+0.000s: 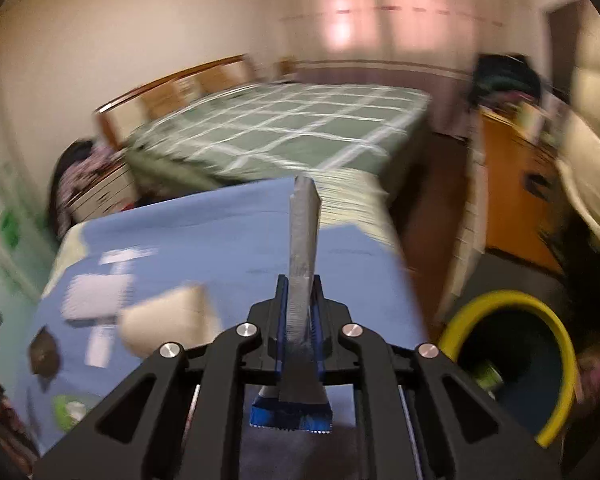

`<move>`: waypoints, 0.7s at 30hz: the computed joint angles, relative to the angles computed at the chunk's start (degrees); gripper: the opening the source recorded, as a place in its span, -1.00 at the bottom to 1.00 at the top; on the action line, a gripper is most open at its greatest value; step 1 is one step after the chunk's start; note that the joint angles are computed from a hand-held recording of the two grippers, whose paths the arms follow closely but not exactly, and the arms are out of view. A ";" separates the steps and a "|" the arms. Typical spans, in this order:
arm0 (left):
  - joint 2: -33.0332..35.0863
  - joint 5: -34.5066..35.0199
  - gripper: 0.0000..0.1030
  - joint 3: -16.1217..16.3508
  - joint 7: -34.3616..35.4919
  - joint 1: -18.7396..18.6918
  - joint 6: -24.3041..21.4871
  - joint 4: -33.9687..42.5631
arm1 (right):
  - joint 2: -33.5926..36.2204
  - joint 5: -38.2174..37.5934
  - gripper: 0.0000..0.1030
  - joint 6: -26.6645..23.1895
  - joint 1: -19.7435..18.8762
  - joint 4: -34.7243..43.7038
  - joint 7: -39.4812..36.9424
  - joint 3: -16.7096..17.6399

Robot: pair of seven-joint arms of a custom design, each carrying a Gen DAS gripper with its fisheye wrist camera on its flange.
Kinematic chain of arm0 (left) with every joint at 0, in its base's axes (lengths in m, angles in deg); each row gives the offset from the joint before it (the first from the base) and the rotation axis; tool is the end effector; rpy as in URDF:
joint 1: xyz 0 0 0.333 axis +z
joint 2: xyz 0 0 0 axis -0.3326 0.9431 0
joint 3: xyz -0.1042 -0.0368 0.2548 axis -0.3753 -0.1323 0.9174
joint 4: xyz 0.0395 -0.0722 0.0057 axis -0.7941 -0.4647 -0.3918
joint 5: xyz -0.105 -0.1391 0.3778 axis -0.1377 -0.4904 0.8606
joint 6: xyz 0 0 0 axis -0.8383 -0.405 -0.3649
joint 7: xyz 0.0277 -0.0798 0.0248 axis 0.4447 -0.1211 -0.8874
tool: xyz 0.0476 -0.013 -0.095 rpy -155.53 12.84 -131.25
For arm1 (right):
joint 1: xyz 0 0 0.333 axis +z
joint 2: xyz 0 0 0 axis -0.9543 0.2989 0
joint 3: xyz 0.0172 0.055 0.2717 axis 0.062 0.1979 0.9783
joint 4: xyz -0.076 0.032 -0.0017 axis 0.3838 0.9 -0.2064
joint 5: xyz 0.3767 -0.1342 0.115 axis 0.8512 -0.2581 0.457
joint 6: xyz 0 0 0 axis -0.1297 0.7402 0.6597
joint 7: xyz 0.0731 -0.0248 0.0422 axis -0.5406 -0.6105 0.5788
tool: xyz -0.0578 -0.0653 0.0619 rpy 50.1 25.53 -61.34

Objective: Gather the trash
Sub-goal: 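Carry the toothpaste tube over the bin and open the right gripper, then grasp the green-lidded jar with the left gripper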

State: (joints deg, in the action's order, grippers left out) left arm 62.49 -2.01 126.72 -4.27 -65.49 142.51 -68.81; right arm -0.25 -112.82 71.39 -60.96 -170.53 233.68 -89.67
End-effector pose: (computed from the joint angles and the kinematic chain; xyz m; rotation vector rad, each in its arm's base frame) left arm 0.7233 -0.1065 0.4017 -1.6820 1.3593 -0.8989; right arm 0.6538 0.1111 0.4237 -1.2752 2.0555 -0.8358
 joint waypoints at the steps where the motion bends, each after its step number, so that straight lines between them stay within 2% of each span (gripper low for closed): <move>1: -0.02 0.09 0.91 -0.03 0.07 0.01 0.11 -0.02 | -3.02 -3.98 -0.80 -1.49 0.65 -3.95 6.08 -1.66; 3: -0.02 0.17 0.91 0.09 0.27 -0.16 0.29 -0.09 | -6.62 -8.36 -0.80 -4.71 -0.44 -8.98 13.53 -1.96; 8: 0.23 -0.70 0.91 0.94 1.29 -1.05 1.12 -0.44 | -9.69 -10.45 -0.80 -10.61 -4.73 -15.51 21.92 -0.06; 16: -0.27 -2.41 0.91 0.73 3.43 -1.36 0.99 -0.88 | -8.83 -11.02 -0.76 -16.35 -6.74 -15.51 26.27 1.79; 20: -0.49 -3.00 0.91 0.51 4.02 -1.23 1.40 -1.06 | -9.25 -10.60 -0.21 -16.90 -6.87 -16.22 28.11 2.05; 21: -0.69 -3.20 0.91 0.31 4.30 -1.12 1.61 -1.20 | -9.41 -10.67 -0.16 -16.93 -6.94 -16.43 28.58 2.07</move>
State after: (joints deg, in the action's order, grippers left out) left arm 61.80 -5.21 127.03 0.03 -66.61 144.12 -70.01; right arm -9.67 -123.48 54.46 -67.90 -186.96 262.26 -87.59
